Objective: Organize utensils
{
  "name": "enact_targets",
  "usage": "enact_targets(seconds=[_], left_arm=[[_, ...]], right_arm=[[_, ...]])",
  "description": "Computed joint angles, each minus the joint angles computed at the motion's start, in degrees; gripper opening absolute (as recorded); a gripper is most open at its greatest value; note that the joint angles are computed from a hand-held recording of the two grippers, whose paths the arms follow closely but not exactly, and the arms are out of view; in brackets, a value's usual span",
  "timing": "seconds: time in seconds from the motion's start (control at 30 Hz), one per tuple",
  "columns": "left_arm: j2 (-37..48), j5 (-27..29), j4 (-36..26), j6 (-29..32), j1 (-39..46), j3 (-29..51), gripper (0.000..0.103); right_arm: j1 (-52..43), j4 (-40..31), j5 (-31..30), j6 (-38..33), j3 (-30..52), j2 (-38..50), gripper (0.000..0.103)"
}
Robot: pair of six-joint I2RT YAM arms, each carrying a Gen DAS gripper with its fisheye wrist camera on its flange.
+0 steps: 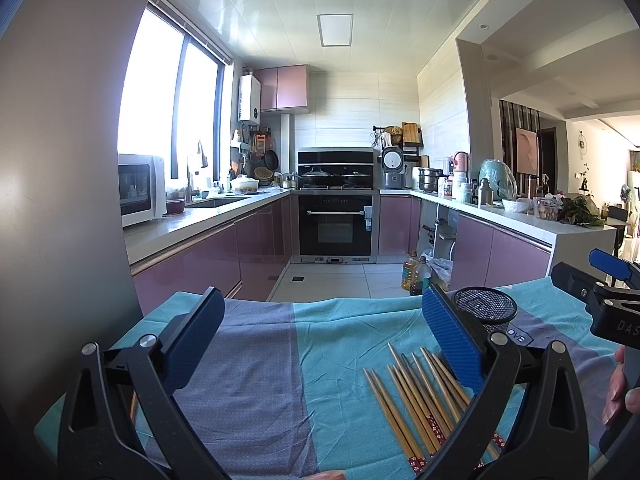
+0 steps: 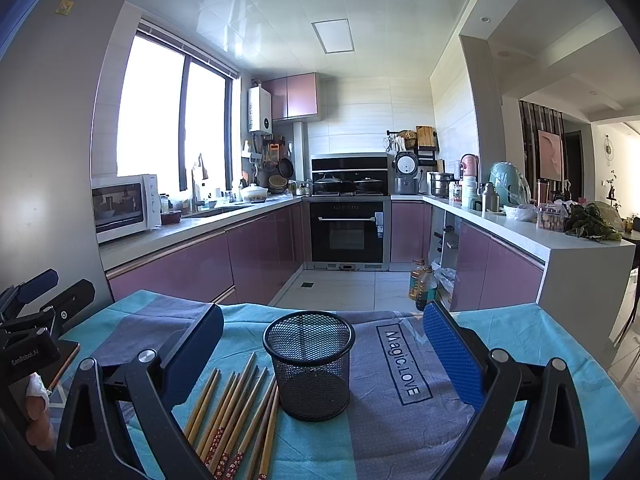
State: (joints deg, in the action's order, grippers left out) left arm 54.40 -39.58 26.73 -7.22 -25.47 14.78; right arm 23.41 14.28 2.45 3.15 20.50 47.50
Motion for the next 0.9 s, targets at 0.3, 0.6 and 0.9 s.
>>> enact_targets(seconds=[0.3,0.6,0.9], left_arm=[[0.29,0.15,-1.28,-0.54,0.01,0.58,0.097],[1.09,0.25,-2.17,-1.18,-0.30,1.31,0.097],[3.93,5.34,-4.99,-2.36,2.72,3.20,0.097]], right_arm=[[-0.03,0.10,0.07,0.13,0.08,0.20,0.097],[-0.49,0.20,-0.59,0.32,0.02,0.48,0.097],[-2.60,-3.66,-4.66,-1.54,2.03,4.29,0.097]])
